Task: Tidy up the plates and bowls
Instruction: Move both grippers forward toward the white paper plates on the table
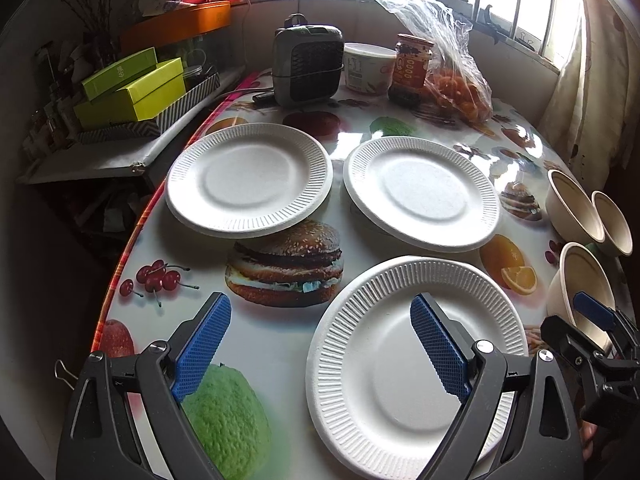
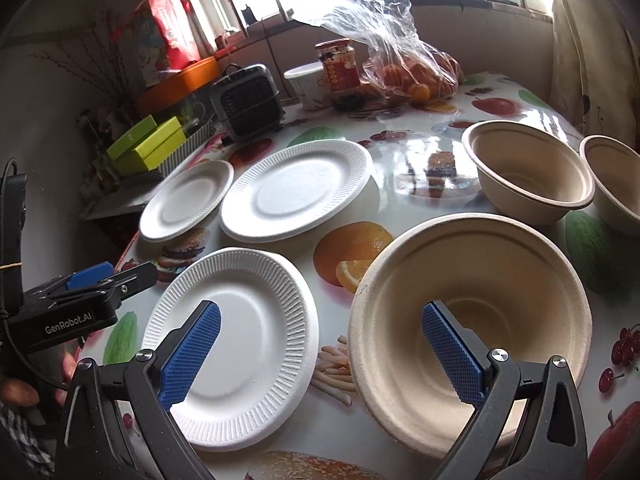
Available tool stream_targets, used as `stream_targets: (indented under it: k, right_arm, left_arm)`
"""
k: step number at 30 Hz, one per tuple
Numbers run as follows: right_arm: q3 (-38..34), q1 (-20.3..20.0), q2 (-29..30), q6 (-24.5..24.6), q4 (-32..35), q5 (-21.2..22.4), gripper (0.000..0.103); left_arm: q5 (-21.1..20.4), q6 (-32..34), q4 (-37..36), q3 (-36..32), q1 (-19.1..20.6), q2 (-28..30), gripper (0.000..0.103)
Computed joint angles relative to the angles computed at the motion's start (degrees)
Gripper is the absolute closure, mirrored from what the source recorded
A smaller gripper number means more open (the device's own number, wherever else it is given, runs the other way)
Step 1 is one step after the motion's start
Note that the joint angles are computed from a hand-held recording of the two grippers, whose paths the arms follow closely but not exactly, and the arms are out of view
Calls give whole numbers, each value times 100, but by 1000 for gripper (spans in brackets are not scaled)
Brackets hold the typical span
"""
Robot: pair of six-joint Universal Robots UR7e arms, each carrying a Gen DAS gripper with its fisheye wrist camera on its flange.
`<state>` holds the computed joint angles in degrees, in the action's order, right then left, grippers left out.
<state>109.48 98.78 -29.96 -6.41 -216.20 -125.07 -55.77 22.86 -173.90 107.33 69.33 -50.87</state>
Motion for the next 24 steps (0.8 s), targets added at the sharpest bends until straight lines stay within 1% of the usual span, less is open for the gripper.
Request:
stream_targets:
  k: [4, 8, 11, 15, 18, 20, 21, 23, 24]
  right_arm:
    - [-18, -59, -51, 72, 77, -284, 1]
    - [2, -45, -100, 82, -12, -424, 1]
    - [-2, 65, -221, -154, -20, -420, 2]
    - [-100, 271, -435, -729, -33, -514, 2]
    - [-334, 354, -577, -977, 236, -573, 2]
    - [-619, 412, -604, -1152, 503, -718, 2]
    - [-760, 417, -619, -1232, 665, -720, 2]
    - [-1020, 381, -627, -1285, 991, -646, 3]
    - [-1156, 353, -625, -1269, 1244, -643, 5]
  left_arm:
    - [-61, -11, 273, -273, 19, 133, 11]
    - [-91, 116, 421, -461, 13, 219, 11]
    - [-131, 127, 592, -631, 24, 259, 11]
    - [-258, 131, 733, -864, 26, 311, 11]
    - [-318, 135, 1002, -1145, 28, 402, 11]
    - [-358, 100, 1307, -1369, 29, 471, 11]
    - [-395, 106, 1400, -1465, 36, 506, 12]
    - [-421, 82, 1603, -1635, 47, 569, 16]
    - [-413, 87, 1660, -1701, 49, 602, 20]
